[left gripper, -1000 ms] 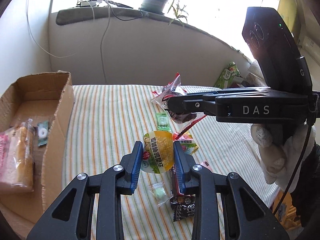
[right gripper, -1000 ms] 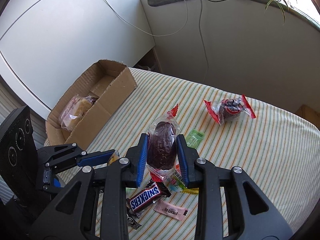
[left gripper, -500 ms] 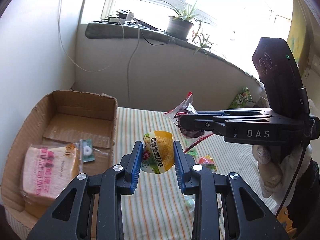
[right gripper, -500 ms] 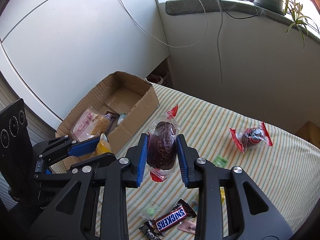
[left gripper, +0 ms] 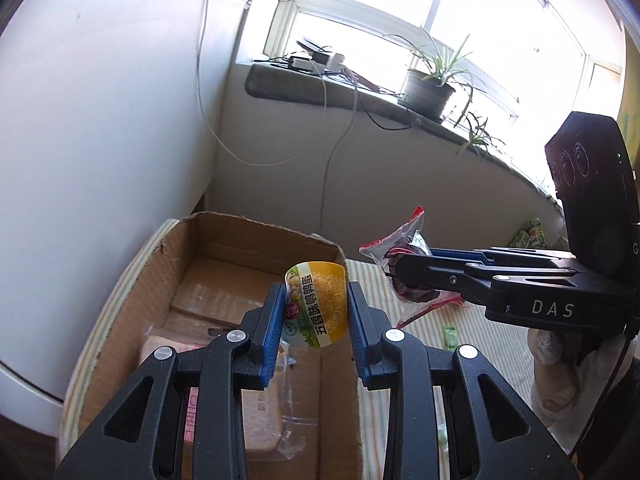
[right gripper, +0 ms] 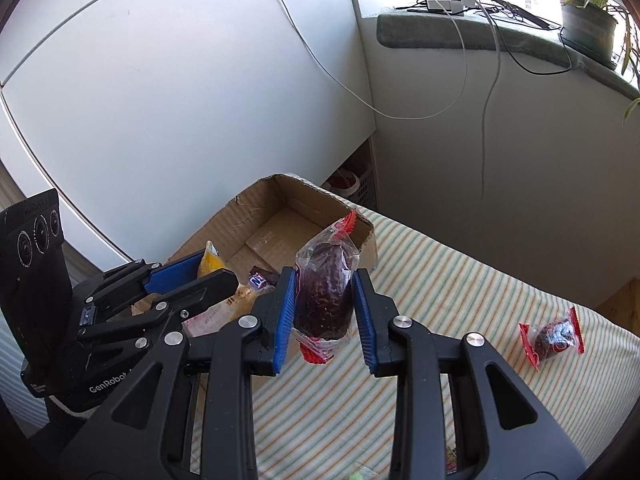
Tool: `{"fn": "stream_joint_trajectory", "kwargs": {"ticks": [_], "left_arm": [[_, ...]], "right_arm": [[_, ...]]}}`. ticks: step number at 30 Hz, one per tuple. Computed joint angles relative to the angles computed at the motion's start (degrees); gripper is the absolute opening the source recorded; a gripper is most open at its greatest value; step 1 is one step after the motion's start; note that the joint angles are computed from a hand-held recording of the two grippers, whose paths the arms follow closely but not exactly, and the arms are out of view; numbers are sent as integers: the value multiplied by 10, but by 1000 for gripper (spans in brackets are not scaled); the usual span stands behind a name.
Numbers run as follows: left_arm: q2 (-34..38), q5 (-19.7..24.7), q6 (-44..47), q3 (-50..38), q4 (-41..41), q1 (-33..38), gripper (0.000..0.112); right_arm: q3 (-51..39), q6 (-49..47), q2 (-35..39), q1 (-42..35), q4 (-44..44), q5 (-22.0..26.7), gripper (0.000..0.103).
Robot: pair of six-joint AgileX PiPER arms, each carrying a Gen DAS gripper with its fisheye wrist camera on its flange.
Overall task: Organize snacks
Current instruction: 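Carry both snacks over the box and open both tools to drop them, then withdraw both open tools from the box back over the table snacks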
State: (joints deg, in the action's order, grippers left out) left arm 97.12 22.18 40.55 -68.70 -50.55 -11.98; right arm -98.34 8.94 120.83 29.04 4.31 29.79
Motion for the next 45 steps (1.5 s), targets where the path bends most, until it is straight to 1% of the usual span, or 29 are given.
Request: {"fn": "stream_joint_trajectory", "kwargs": {"ticks": [3,8,10,15,20,23,24,26,29,30,33,34,35,39,45], "left_arm": [[15,5,-18,-18,13,10,29],[37,3,-65,-45,60,13,29],[42,7,-72,-51,64,19,29],[45,5,-87,-53,79,25,29],[48,7,-105,-57,96,28,30],[45,5,-113,-55,101,26,34],[44,4,-116,-55,103,25,34],[44,7,-116,-55,104,25,35],[43,-3,-138,-54,128,19,44],[41,-5,-142,-53,132,19,44],[40,-5,-142,-52,130,22,46],[39,-6,-143,-51,131,23,46],[38,-6,-140,-50,127,24,46],[33,-6,-134,-46,118,26,46],[18,-9,-104,-30,90,22,46]], "right_arm": [[-55,1,35,7,-3,23,30],[-138,-9,90,9,11,58,30],[-163,-11,107,9,15,69,30],[-199,-21,135,6,25,84,30],[-212,-22,147,3,30,87,30],[-209,-26,145,1,33,86,31],[-204,-25,143,0,31,82,33],[-202,-21,142,-1,29,79,41],[-189,-18,135,-3,27,69,46],[-188,-15,134,-3,23,68,49],[-175,-1,127,-2,7,57,61],[-170,3,124,-2,2,53,63],[-167,7,122,-1,-3,52,65],[-155,16,112,0,-16,48,65],[-101,36,73,2,-43,28,65]]}}
